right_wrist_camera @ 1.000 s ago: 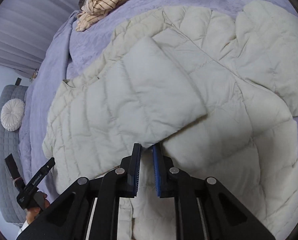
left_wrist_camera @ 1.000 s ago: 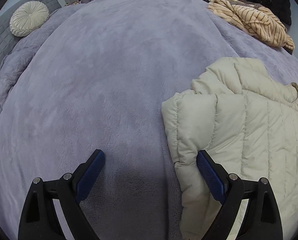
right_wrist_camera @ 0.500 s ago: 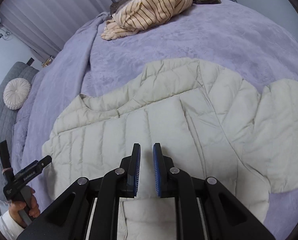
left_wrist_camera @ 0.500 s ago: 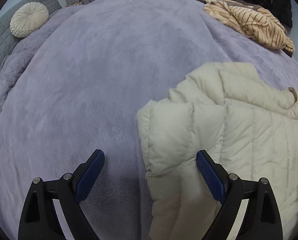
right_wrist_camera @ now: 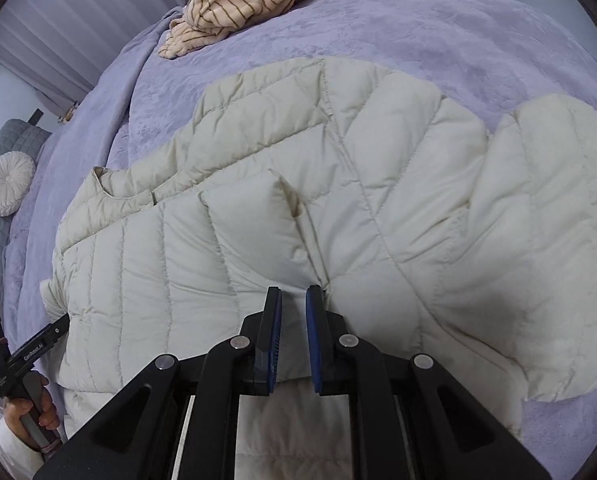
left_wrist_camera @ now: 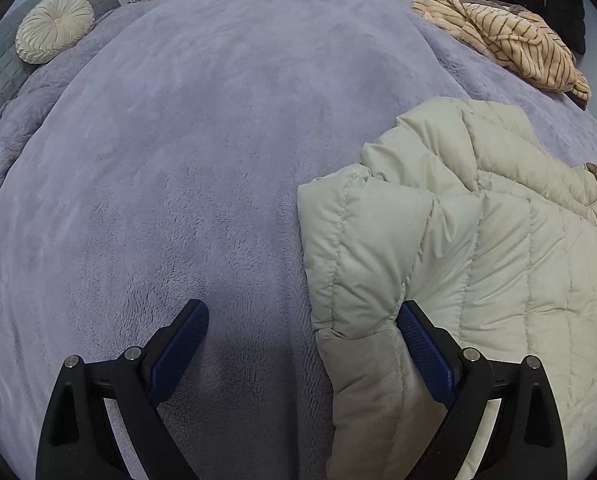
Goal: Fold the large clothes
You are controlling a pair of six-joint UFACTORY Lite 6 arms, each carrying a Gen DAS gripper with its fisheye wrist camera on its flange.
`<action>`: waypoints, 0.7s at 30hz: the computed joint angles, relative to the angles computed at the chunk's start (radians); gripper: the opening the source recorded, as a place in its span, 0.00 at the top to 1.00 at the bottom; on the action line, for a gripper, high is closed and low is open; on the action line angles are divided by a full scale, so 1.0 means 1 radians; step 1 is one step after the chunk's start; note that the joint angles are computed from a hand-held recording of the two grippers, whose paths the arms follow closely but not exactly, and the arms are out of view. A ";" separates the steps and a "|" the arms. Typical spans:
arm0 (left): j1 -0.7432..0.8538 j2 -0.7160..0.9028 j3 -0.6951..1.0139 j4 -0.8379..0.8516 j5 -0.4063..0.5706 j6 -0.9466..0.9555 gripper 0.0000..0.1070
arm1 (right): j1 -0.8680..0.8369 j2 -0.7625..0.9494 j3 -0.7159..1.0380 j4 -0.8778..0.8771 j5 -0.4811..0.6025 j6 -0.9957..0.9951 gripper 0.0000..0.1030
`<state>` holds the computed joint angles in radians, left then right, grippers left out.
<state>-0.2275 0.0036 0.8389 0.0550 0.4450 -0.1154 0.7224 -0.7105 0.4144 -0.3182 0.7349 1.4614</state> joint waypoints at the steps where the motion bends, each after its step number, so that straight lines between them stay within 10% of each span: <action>1: 0.006 -0.006 0.005 -0.004 0.013 0.005 0.09 | -0.004 -0.029 -0.005 0.011 0.033 -0.007 0.87; 9: 0.016 -0.156 0.037 -0.028 0.161 0.036 0.09 | 0.177 -0.236 0.033 0.002 0.312 0.140 0.85; 14: -0.051 -0.311 0.016 -0.016 0.292 -0.009 0.09 | 0.510 -0.253 0.095 -0.071 0.467 0.454 0.57; 21: -0.356 -0.506 -0.014 0.056 0.498 -0.269 0.09 | 0.997 -0.194 0.183 -0.132 0.647 0.937 0.48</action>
